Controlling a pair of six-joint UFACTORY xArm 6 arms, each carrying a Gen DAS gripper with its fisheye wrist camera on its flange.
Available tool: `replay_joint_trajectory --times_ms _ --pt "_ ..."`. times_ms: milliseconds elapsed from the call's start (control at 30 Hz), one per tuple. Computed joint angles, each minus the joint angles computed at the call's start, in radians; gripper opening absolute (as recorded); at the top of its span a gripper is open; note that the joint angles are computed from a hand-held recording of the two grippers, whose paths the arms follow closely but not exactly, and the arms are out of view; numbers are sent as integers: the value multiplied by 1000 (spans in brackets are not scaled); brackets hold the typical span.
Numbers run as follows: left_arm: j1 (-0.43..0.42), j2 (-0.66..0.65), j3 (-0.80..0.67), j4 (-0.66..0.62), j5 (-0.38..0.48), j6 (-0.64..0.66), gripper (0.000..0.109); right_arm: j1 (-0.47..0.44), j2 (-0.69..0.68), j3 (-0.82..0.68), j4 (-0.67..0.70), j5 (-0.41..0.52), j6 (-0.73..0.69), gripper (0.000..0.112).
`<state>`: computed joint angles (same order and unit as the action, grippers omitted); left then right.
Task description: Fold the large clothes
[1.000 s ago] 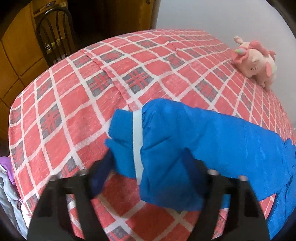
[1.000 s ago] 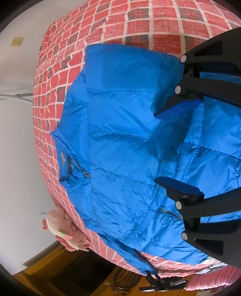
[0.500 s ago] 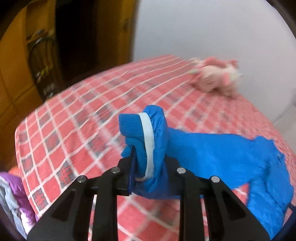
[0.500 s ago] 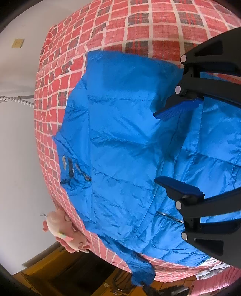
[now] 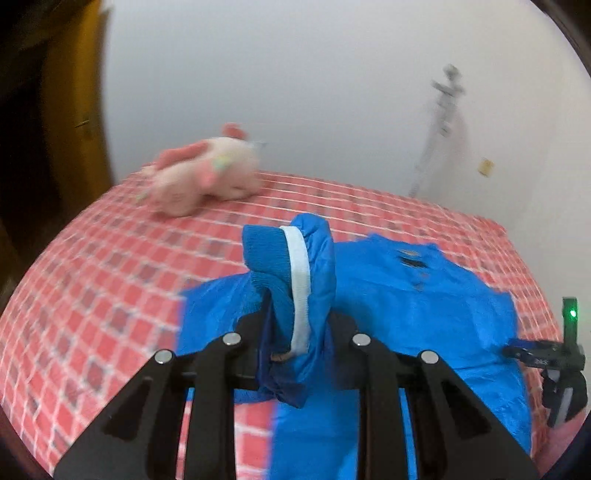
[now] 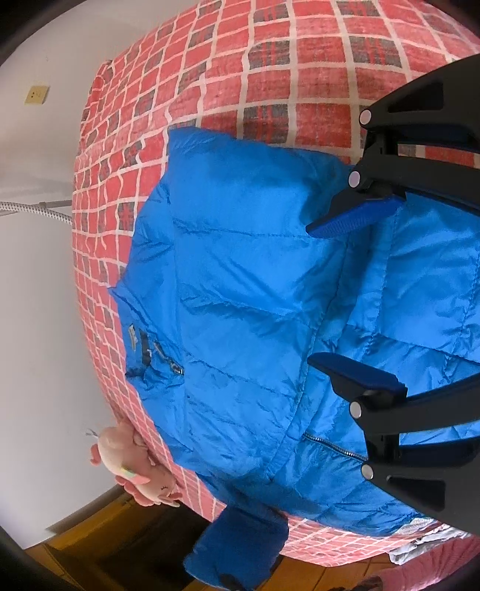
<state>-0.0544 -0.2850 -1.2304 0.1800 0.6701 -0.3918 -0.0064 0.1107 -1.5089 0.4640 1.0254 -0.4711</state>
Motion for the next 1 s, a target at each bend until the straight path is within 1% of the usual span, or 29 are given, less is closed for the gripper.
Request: replay_joint_trajectory --times_ms 100,167,267,400,433,533,567,633,667,700,733,767,800,867,933,967,1000 --pt "-68 106 -76 -51 -8 29 22 2 5 -1 -5 -3 6 64" --pt "-102 160 -102 -84 -19 55 22 2 7 -2 -4 0 5 64" --pt "-130 218 -122 -70 -27 58 22 5 12 -2 -9 -1 8 64" --pt "-150 321 -176 -117 -1 90 22 6 20 -5 -14 -3 12 64" --pt "-151 338 -182 -142 12 116 24 6 22 -5 -16 -4 13 64" --pt "-143 344 -170 -305 22 242 32 7 26 -7 -21 -5 13 64" --pt "-141 326 -150 -372 11 294 36 7 27 -7 -22 -6 12 64" --pt "-140 274 -103 -515 -10 410 37 9 27 -5 -27 -8 16 65" --pt "-144 244 -78 -556 -25 447 41 9 27 -4 -28 -9 16 65" --pt "-147 220 -55 -555 -46 451 44 10 27 -2 -30 -12 18 65" --pt "-149 198 -30 -512 -76 425 46 12 26 -1 -33 -14 20 65" --pt "-151 192 -23 -427 -88 367 46 11 26 0 -33 -15 19 65" --pt "-148 198 -28 -383 -86 335 46 13 25 1 -35 -18 20 65" --pt "-137 232 -46 -296 -57 265 46 15 24 5 -40 -23 20 65" --pt "-132 285 -84 -282 -15 269 46 16 24 7 -41 -26 16 66" --pt "-134 321 -99 -248 10 246 46 16 27 5 -40 -25 16 66" --pt "-131 347 -113 -236 17 237 46 16 27 4 -40 -25 16 66"
